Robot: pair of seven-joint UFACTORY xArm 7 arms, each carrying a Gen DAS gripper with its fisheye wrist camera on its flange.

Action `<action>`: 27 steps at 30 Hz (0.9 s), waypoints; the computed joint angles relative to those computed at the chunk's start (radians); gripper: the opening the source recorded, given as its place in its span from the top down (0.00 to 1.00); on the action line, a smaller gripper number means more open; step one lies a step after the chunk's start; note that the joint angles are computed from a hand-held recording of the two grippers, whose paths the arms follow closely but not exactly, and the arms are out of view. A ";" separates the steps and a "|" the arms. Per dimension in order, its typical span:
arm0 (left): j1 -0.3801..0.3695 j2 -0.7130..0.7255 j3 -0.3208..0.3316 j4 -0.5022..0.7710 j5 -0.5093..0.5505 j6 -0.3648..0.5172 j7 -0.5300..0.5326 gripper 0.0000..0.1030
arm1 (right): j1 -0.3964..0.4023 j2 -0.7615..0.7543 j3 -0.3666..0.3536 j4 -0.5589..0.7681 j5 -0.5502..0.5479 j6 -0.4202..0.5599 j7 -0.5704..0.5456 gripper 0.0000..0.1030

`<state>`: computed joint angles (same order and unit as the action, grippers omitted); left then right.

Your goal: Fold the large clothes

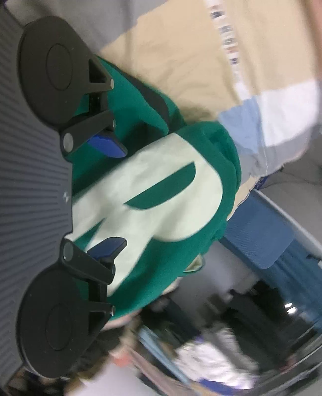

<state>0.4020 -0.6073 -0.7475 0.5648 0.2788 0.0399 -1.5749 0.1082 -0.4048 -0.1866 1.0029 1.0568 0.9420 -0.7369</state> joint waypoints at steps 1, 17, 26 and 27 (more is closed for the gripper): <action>0.030 0.020 -0.005 -0.016 -0.004 -0.068 -0.016 0.27 | 0.008 0.004 -0.005 0.005 0.005 0.026 -0.008 0.25; 0.667 0.166 -0.483 0.101 -0.198 -0.338 0.238 1.00 | 0.109 0.032 0.146 -0.070 -0.263 -0.166 -0.092 0.75; 0.521 0.100 -0.299 0.028 -0.312 -0.251 0.294 1.00 | 0.170 0.076 0.097 -0.006 -0.078 -0.128 -0.219 0.89; 0.540 0.085 -0.313 0.033 -0.308 -0.224 0.292 1.00 | 0.167 0.080 0.099 -0.003 -0.058 -0.129 -0.228 0.89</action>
<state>0.9419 -0.5226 -1.0609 0.5980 -0.0289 -0.1839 -1.2827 0.2756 -0.3246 -0.0878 1.0004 0.9990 0.8131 -0.9653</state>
